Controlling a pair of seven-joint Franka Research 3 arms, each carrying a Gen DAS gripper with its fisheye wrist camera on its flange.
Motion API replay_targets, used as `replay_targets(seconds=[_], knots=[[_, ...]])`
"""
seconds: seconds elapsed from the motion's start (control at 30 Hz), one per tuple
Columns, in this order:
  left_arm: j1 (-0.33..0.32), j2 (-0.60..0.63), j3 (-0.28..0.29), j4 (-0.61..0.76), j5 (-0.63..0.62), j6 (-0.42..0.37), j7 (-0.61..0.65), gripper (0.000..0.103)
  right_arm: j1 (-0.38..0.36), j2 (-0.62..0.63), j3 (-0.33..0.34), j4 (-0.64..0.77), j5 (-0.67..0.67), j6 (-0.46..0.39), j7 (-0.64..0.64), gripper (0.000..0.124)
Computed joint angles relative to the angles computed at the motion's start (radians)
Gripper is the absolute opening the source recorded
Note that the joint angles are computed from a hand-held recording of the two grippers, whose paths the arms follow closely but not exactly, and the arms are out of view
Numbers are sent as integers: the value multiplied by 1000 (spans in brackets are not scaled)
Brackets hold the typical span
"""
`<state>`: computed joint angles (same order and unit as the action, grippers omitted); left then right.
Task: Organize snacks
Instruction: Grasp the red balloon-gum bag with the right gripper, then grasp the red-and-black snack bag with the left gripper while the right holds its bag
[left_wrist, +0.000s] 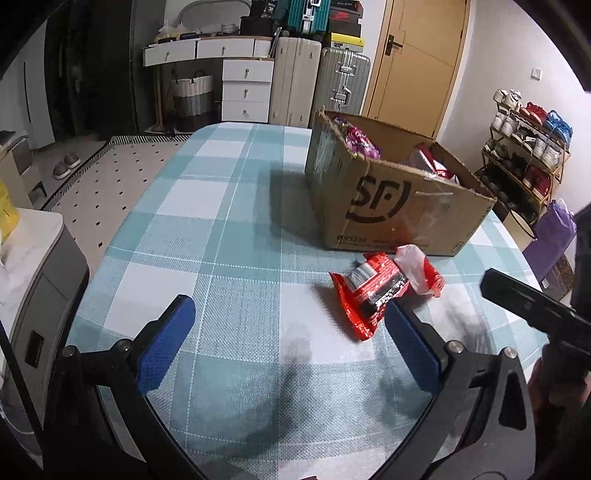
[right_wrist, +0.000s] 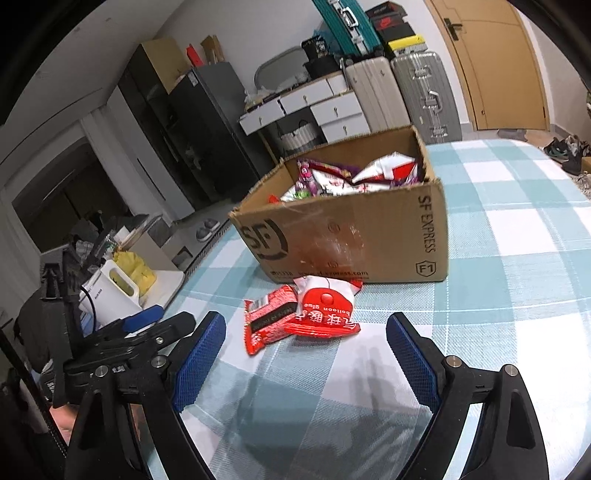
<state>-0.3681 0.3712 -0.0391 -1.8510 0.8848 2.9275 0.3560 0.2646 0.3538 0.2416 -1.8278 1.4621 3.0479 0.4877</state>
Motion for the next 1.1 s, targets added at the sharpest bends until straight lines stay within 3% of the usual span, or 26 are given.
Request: replay_targets(seconds=[0.47, 0.57, 0.6, 0.63, 0.87, 1.1], knots=[[43, 66, -33, 38, -184, 19, 188, 102, -1, 205, -40, 194, -468, -113, 438, 86], [30, 72, -19, 46, -196, 13, 208, 102, -17, 238, -24, 230, -528, -129, 490, 75], [29, 75, -17, 49, -202, 10, 212, 102, -18, 246, -19, 235, -550, -121, 502, 64], [32, 77, -20, 51, -212, 9, 220, 102, -23, 259, -18, 255, -584, -156, 520, 43], [18, 77, -5, 51, -221, -1, 224, 102, -97, 260, 76, 240, -575, -127, 471, 42], [5, 66, -7, 50, -207, -19, 222, 102, -166, 210, 164, 158, -453, -60, 349, 42]])
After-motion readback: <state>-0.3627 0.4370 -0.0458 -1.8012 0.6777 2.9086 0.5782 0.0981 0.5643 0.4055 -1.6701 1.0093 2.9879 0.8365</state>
